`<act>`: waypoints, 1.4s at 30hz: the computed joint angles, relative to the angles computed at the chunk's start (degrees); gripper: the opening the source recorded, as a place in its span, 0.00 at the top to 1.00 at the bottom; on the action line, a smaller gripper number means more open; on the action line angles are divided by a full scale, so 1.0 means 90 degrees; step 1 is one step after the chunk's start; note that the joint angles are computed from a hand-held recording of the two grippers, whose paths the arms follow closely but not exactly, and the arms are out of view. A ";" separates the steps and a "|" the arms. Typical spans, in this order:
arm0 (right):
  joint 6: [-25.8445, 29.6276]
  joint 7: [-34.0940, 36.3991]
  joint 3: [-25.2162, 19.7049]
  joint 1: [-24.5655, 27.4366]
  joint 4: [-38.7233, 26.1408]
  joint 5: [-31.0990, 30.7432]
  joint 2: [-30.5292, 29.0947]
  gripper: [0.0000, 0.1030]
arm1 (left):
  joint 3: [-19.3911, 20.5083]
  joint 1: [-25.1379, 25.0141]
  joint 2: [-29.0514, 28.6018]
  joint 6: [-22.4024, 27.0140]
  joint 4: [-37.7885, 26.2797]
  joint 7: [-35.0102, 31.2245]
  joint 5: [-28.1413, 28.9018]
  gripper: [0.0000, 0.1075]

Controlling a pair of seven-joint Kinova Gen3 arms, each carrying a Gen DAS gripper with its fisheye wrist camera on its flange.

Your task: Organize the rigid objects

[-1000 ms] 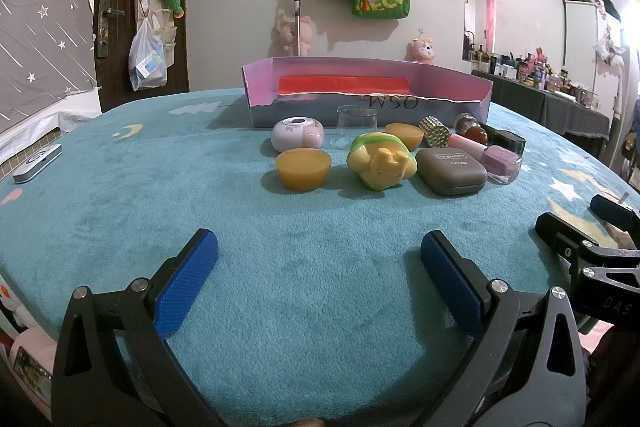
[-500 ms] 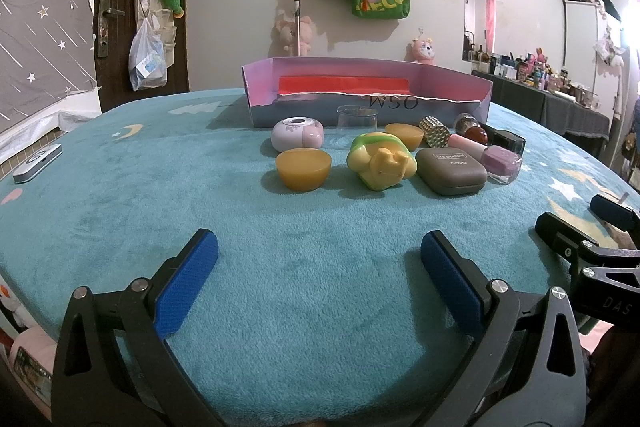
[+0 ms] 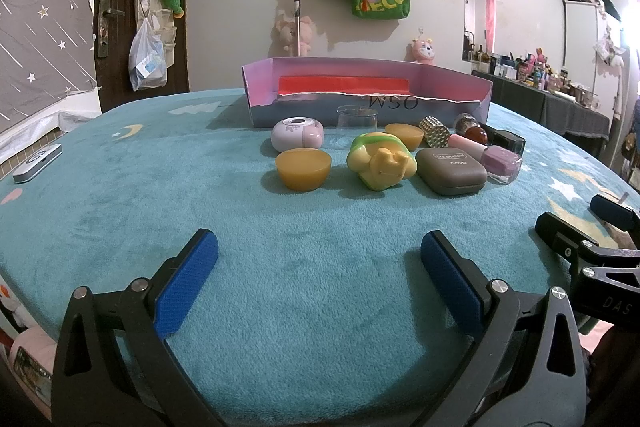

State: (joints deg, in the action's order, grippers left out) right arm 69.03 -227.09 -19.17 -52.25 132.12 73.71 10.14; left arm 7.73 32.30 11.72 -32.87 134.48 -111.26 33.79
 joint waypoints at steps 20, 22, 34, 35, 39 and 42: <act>0.0010 -0.0012 0.0000 -0.0010 -0.0008 -0.0001 0.0018 0.00 | 0.0001 0.0000 0.0002 -0.0004 0.0001 0.0001 -0.0001 0.04; 0.0010 -0.0012 0.0000 -0.0011 -0.0008 -0.0001 0.0018 0.00 | 0.0001 0.0000 0.0002 -0.0004 0.0001 0.0001 -0.0001 0.04; -0.0167 0.0214 0.0018 0.0074 -0.0084 -0.0106 -0.0112 0.00 | -0.0073 -0.0212 -0.0206 0.0731 -0.0255 -0.0077 -0.0081 0.04; -0.0211 0.0244 0.0020 0.0096 -0.0073 -0.0115 -0.0143 0.00 | -0.0069 -0.0250 -0.0219 0.0769 -0.0268 -0.0032 -0.0131 0.04; -0.0521 0.0452 0.0066 0.0309 -0.0080 -0.0118 -0.0364 0.00 | -0.0146 -0.0314 -0.0323 0.1018 -0.0406 -0.0152 -0.0059 0.04; -0.0513 0.0599 0.0047 0.0385 -0.0150 -0.0107 -0.0450 0.00 | -0.0228 -0.0388 -0.0402 0.1348 -0.0592 -0.0368 0.0083 0.04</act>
